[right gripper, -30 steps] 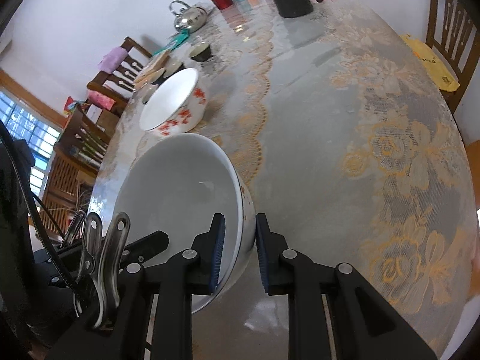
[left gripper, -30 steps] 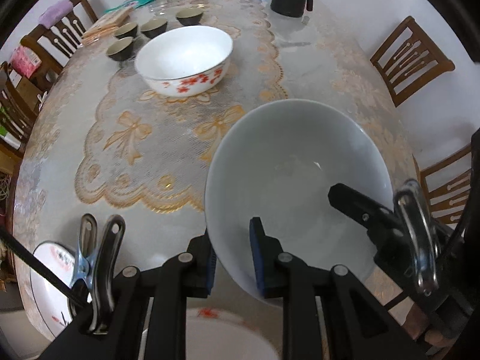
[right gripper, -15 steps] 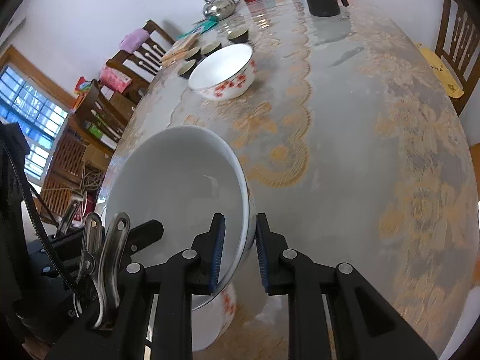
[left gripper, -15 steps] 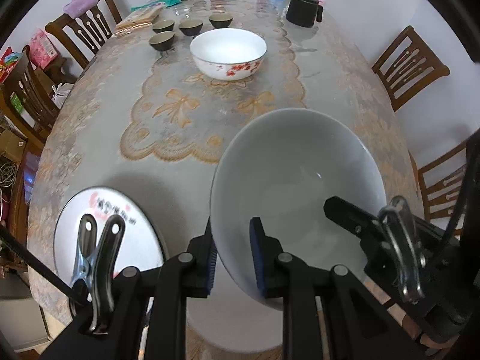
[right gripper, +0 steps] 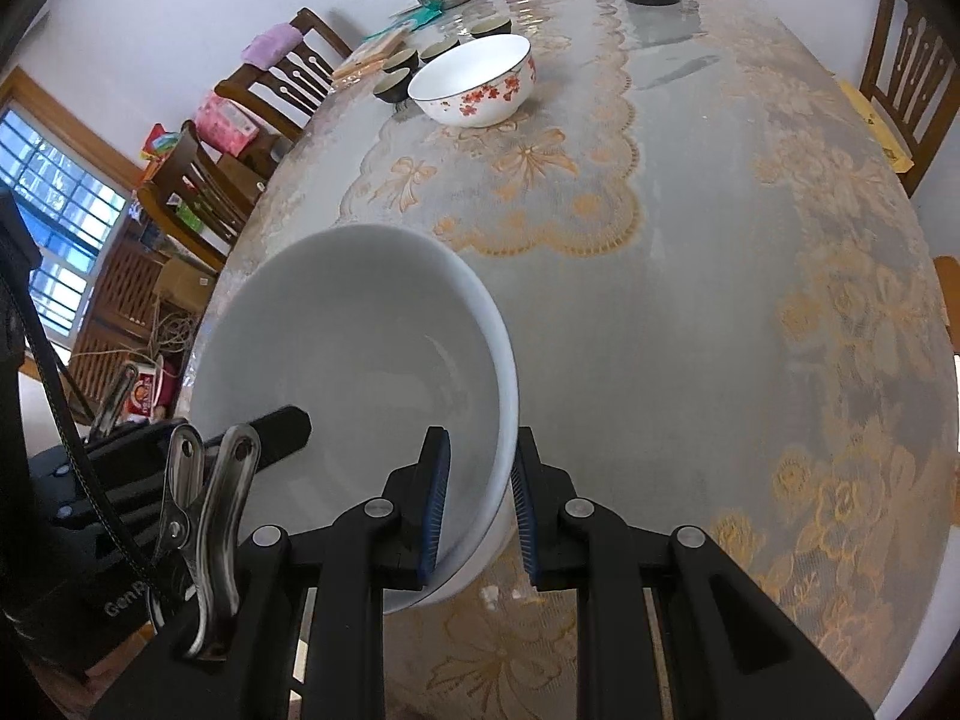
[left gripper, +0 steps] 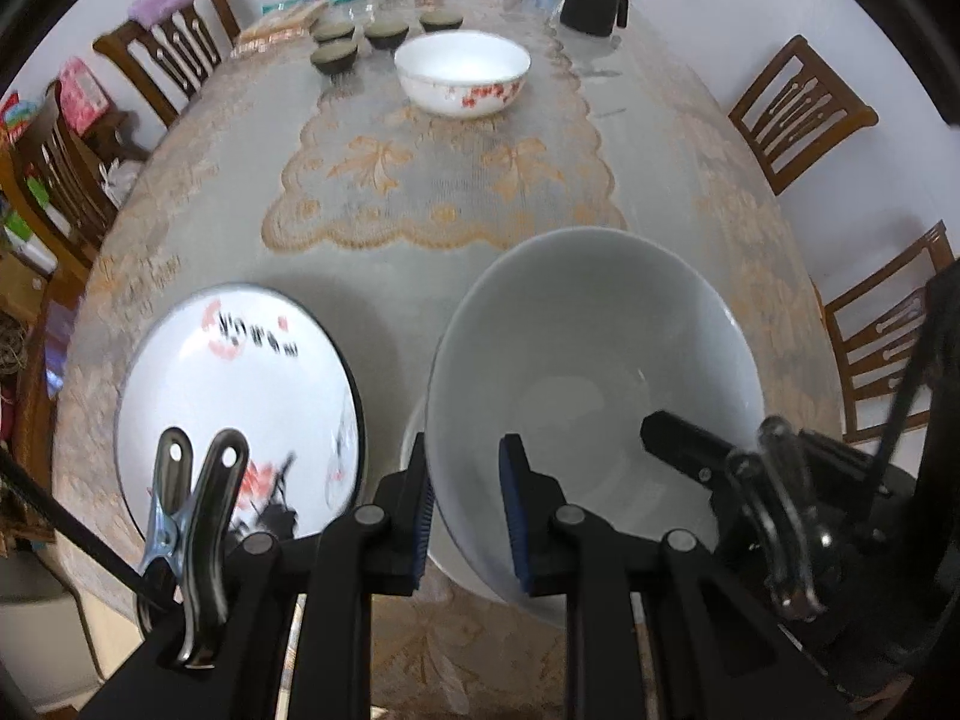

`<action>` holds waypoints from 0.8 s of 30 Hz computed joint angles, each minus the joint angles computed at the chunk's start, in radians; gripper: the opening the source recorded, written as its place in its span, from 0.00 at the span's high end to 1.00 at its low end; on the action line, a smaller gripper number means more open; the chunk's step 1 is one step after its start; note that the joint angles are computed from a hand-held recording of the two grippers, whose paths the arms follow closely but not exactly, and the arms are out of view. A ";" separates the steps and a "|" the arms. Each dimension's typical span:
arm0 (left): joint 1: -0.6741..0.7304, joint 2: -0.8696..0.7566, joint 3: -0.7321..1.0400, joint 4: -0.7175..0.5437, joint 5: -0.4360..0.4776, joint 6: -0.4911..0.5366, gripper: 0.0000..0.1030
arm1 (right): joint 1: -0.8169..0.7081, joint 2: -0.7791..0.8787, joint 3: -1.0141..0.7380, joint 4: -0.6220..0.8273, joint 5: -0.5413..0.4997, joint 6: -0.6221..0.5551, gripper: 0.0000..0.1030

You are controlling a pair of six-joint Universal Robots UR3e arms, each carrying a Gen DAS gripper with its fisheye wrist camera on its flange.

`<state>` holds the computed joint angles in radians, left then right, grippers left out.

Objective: Organize plates and bowls
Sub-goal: 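Lift the second bowl with the right gripper and carry it to the stack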

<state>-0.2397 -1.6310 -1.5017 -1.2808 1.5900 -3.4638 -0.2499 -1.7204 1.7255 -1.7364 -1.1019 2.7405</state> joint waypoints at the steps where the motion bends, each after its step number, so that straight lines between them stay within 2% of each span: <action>1: -0.001 0.007 -0.019 0.004 -0.006 -0.004 0.79 | 0.003 -0.012 0.009 -0.003 -0.010 0.000 0.79; 8: 0.003 0.038 -0.109 0.029 -0.019 -0.021 0.79 | 0.054 -0.055 0.071 -0.079 -0.070 0.016 0.78; 14: -0.030 0.031 -0.110 0.044 0.021 -0.012 0.79 | 0.099 -0.070 0.099 -0.149 -0.133 0.036 0.78; 24: -0.043 -0.001 -0.062 -0.016 0.038 -0.026 0.79 | 0.050 -0.088 0.140 -0.155 -0.070 0.050 0.79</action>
<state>-0.2828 -1.6322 -1.5641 -1.2967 1.6284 -3.4900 -0.2000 -1.8087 1.8659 -1.8916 -1.1720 2.7904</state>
